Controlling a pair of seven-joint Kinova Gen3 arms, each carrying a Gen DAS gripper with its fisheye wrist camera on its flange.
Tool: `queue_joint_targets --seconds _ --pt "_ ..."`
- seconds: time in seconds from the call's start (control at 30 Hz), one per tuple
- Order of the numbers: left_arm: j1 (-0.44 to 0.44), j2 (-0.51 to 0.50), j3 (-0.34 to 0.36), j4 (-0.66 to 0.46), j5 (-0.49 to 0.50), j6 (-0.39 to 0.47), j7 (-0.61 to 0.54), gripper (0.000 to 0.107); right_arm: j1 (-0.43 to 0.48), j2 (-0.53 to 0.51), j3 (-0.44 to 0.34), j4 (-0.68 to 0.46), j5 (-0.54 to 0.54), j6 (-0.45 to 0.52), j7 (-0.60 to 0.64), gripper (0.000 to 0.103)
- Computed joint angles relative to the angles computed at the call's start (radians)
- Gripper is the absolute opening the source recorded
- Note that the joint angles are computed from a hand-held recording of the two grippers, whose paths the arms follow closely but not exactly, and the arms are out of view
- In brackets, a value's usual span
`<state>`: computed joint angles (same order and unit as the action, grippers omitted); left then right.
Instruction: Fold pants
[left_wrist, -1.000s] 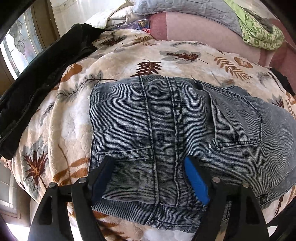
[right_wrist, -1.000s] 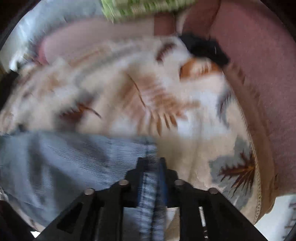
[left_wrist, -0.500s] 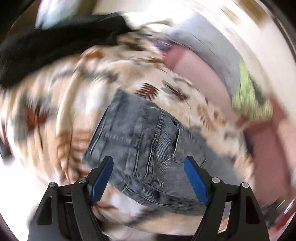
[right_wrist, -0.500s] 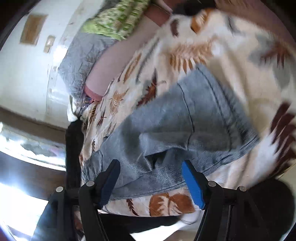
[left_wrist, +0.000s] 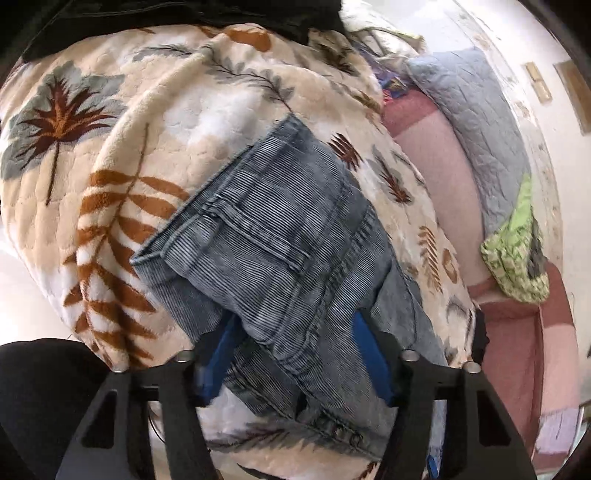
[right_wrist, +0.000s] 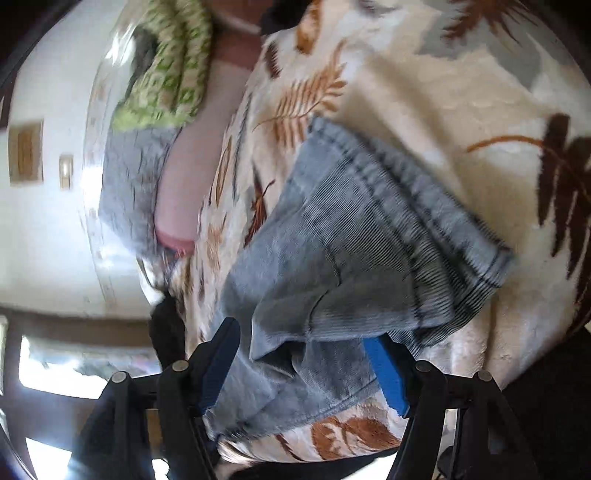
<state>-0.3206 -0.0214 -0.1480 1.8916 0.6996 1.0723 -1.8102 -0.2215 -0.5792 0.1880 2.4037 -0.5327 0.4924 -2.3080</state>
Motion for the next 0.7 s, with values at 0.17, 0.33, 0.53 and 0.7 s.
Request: queue_joint_targets --seconds 0.17,0.33,0.53,0.7 --pt "0.023 0.006 0.020 -0.017 -0.083 -0.050 0.079 0.019 0.030 0.003 0.035 0.031 -0.062 -0.025 -0.008 0.072" --pt "0.030 0.010 0.025 -0.038 -0.123 -0.049 0.089 0.010 0.138 0.103 -0.088 -0.123 0.107 0.165 -0.039 0.022" --pt "0.015 -0.064 -0.015 -0.081 -0.125 -0.033 -0.007 0.010 0.311 0.103 -0.326 -0.351 0.351 0.409 0.001 0.018" --pt "0.029 0.010 0.014 -0.097 -0.225 0.009 -0.050 0.014 0.148 0.207 -0.259 -0.351 0.445 0.577 0.024 0.041"
